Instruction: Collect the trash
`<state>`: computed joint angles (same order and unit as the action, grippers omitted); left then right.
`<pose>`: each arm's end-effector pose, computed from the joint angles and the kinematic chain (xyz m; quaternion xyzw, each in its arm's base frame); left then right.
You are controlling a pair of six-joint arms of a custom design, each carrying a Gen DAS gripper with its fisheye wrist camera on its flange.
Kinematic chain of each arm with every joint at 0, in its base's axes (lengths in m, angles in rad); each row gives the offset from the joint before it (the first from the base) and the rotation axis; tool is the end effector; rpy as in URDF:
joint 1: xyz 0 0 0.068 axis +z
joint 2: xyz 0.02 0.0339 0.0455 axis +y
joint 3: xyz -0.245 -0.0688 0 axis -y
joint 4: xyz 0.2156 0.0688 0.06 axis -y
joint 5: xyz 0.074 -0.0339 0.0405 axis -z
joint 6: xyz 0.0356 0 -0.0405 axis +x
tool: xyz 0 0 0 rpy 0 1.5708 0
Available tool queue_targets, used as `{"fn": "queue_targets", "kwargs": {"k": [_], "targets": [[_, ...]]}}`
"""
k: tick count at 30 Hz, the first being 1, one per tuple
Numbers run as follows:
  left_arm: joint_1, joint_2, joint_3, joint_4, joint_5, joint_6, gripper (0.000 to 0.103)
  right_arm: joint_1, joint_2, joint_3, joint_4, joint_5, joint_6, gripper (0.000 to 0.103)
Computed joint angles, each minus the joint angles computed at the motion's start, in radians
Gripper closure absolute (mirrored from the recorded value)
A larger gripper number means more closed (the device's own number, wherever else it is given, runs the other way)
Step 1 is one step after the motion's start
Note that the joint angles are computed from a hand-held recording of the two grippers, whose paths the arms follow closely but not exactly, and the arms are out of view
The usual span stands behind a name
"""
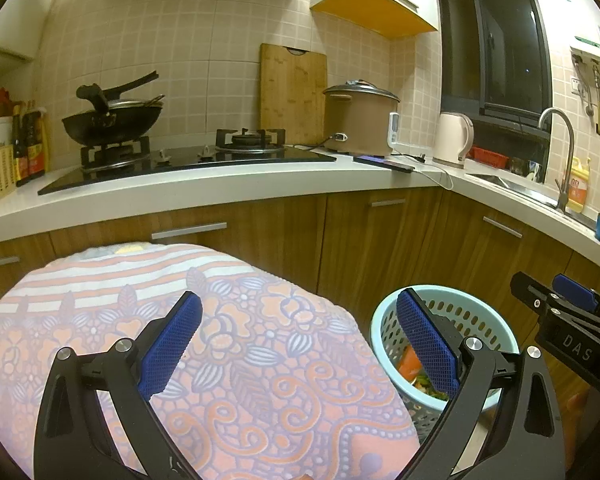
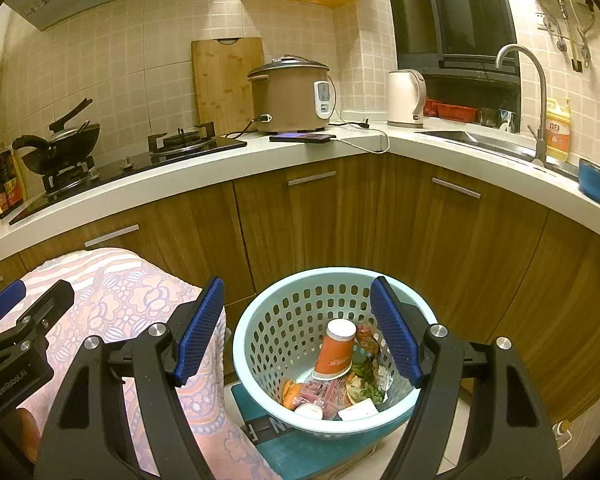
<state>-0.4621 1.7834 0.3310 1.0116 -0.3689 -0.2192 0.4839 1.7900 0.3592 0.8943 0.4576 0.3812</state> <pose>0.2328 -0.1016 0.1002 0.0031 0.8360 -0.0298 0.5478 0.2320 0.1042 0.0934 0.0685 0.8512 0.0229 0.5198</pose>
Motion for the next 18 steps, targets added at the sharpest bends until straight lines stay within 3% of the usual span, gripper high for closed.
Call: {"fn": "queue_targets", "kwargs": {"k": [18], "targets": [[0.002,0.0,0.004,-0.003,0.0,0.005,0.008,0.0,0.013,0.005,0.007,0.002,-0.001,0.032]]}}
